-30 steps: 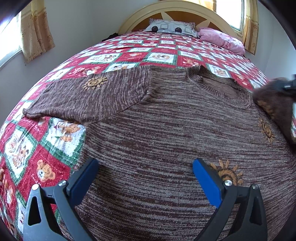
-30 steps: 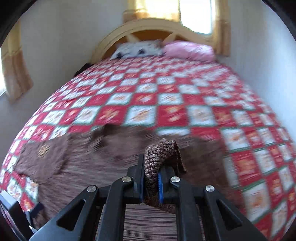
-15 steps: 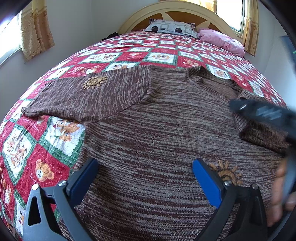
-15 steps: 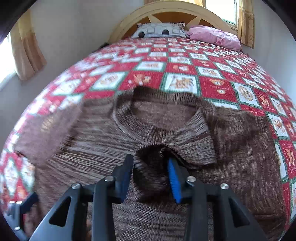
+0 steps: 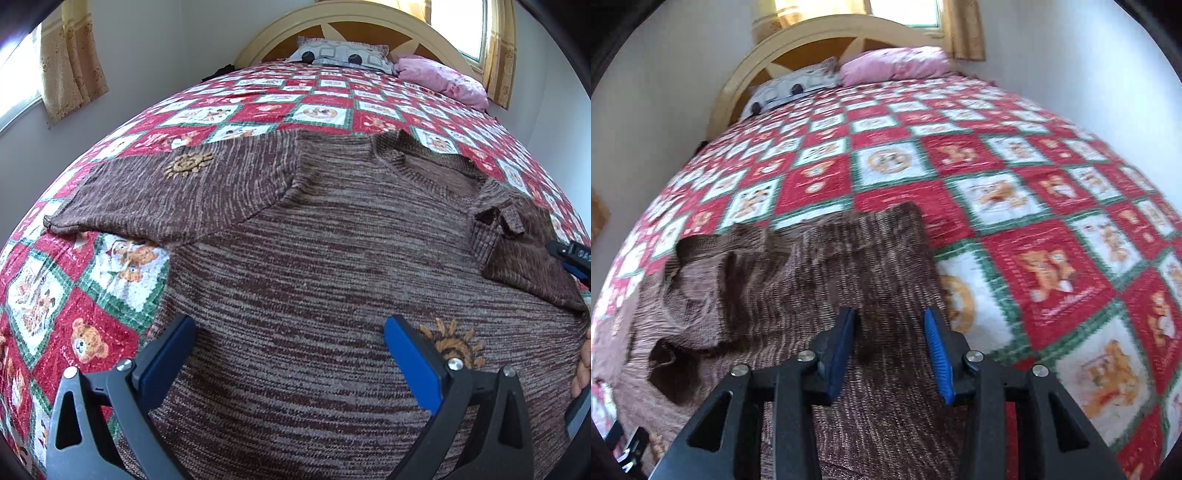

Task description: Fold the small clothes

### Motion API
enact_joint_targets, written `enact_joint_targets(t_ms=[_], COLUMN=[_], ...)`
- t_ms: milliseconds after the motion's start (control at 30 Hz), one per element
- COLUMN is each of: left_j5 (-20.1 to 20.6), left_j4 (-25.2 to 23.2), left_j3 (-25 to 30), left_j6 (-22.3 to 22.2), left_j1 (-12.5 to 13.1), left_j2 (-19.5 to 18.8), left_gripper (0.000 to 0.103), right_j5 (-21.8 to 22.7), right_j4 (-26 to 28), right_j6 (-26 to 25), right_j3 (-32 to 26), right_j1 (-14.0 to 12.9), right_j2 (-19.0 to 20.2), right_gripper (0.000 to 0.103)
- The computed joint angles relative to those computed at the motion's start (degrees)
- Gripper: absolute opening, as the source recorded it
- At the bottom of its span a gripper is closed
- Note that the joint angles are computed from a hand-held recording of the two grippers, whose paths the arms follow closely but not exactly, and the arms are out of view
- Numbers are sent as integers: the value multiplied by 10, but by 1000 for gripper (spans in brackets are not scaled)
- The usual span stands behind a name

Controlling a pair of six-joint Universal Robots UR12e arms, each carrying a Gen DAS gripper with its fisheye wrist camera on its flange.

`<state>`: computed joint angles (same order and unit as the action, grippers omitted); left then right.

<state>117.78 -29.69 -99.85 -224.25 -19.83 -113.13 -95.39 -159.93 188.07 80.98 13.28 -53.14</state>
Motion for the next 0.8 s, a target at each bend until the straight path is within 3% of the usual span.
enact_joint_targets(t_ms=[67,133,200,267,333,400,433,467,533,667,800], left_j5=[-28,-23,-14,-8,26,68,69,55,67,59,89], left_j4=[53,65,72,59,7,-67,-93,-94,-119,-137,-95], left_j3=[-6,11,35,76,134,187,205,214,225,179,95], left_j6=[59,112,155,196,234,222,210,197,156,41,32], left_j1=[0,-7,-13,-17,-22,-22,-17,-10,0,29,37], left_j2=[1,-7,-20,-44,-82,-116,-127,-130,-129,-88,-35], left_gripper=[103,103,103,103,103,103,103,103,103,103,103], right_j5=[-34,-54,-46,-17,-5,-8,-11,-12,-9,-4,-3], right_j4=[-7,-16,-14,-14,-18,-20,-20,-21,-21,-21,-20], right_j6=[-13,-14,1,21,30,28,26,25,27,29,28], right_j3=[-2,5,7,12,13,13,13,13,13,13,12], right_j1=[8,11,6,-4,-7,-5,-4,-4,-5,-6,-6], right_j2=[4,1,-1,-4,-4,-4,-4,-3,-4,-3,-3], right_gripper=[46,55,61,63,63,63,63,63,63,63,63])
